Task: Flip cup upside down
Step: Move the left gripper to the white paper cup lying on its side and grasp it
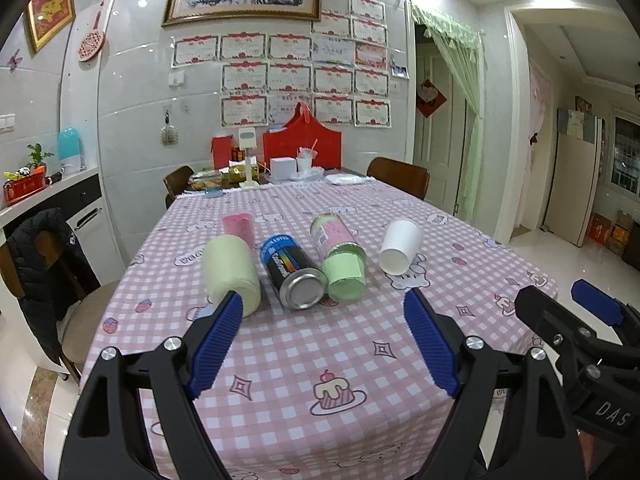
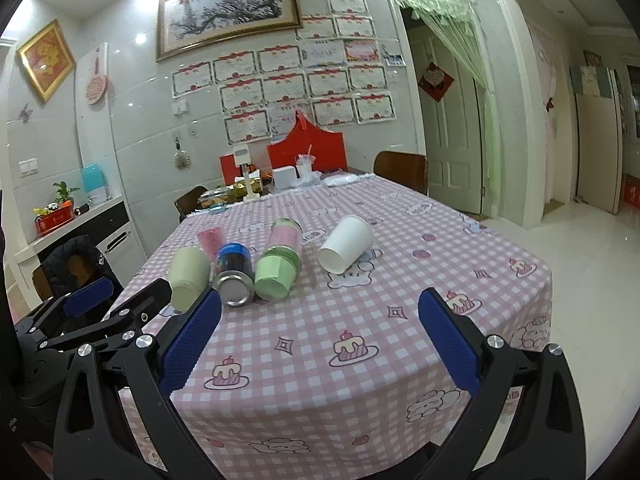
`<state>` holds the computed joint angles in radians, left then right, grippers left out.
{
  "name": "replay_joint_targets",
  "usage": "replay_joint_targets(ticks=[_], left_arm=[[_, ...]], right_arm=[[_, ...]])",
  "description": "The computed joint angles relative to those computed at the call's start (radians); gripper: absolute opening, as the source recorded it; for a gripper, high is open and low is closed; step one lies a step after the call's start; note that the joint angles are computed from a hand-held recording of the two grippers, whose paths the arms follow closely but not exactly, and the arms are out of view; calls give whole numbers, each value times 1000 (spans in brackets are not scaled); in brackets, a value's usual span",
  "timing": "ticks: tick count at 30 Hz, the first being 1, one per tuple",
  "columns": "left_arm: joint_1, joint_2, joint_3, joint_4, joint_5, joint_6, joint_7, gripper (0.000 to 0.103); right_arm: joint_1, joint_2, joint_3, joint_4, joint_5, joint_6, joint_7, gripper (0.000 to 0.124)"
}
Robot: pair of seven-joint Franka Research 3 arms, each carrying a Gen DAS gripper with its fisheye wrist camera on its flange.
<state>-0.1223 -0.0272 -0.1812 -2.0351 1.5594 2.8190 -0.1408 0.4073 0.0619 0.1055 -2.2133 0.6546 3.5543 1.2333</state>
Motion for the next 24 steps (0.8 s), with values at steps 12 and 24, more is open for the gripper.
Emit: replay_joint_targets(ticks=[12, 24], left_arm=[[-53, 193, 31, 179, -213, 10, 280, 82], [-128, 519, 43, 571, -615, -61, 785, 82]], right_arm=[[-12, 70, -61, 84, 61, -111, 15, 95], [24, 225, -215, 273, 78, -201, 90, 95]])
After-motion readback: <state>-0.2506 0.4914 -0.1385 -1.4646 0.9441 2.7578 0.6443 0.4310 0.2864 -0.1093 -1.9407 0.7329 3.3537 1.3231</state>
